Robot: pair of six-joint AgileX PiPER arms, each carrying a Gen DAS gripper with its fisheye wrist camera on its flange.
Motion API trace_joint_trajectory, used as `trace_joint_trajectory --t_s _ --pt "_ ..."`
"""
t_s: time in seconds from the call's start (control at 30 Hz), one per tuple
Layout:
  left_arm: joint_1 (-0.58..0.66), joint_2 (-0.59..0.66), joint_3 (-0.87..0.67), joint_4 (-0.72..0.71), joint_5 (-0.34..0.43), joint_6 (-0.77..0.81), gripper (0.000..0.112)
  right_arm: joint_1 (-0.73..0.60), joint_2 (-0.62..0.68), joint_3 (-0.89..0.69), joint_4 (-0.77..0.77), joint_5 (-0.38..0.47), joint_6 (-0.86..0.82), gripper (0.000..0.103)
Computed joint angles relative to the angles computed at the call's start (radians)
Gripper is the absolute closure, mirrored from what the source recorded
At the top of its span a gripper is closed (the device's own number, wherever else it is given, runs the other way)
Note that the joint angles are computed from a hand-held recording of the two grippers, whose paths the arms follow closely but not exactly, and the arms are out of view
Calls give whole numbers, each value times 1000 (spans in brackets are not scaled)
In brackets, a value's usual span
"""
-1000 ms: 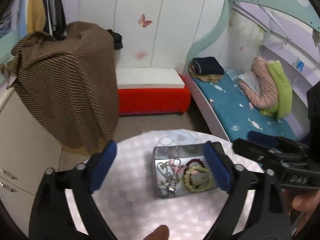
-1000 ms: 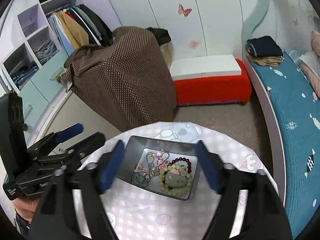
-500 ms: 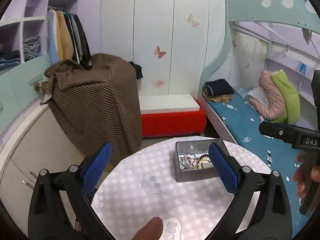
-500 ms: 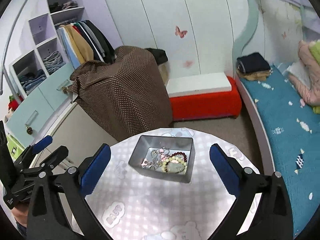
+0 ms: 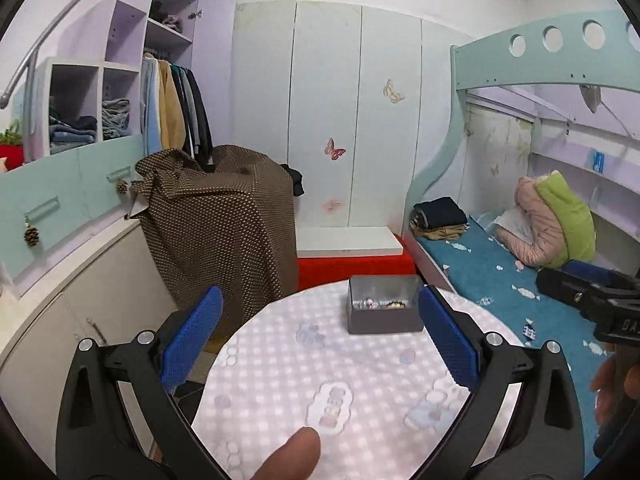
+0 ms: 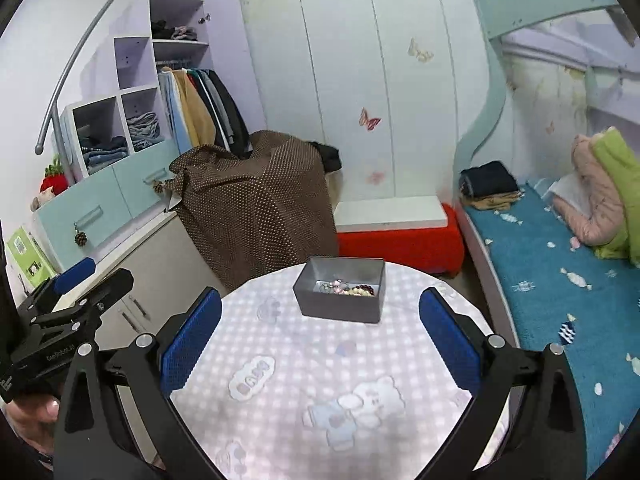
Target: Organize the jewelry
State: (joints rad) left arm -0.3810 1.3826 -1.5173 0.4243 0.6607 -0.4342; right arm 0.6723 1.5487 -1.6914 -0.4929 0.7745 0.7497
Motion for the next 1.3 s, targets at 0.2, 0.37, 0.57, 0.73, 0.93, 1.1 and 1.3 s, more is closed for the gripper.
trace_joint_trajectory --t_s 0.2,0.37,0.57,0.73,0.93,1.1,1.3 --pt "-80 -125 148 166 35 -163 14 161 -82 121 -273 61 261 8" --pt "-110 -198 234 215 63 -221 14 284 -97 174 -423 129 389 8" --pt "-136 -257 300 271 92 -271 14 372 -72 173 -507 206 453 8" --pt "-161 -290 308 297 126 -292 14 423 -66 179 -564 259 500 8" --pt "-224 -321 308 360 180 -344 14 450 -59 184 -600 296 538 8" --pt "-223 -338 305 320 173 -339 14 458 -51 183 -610 316 561 8" --pt "-253 -356 321 402 197 -452 14 463 -51 189 -623 325 584 8"
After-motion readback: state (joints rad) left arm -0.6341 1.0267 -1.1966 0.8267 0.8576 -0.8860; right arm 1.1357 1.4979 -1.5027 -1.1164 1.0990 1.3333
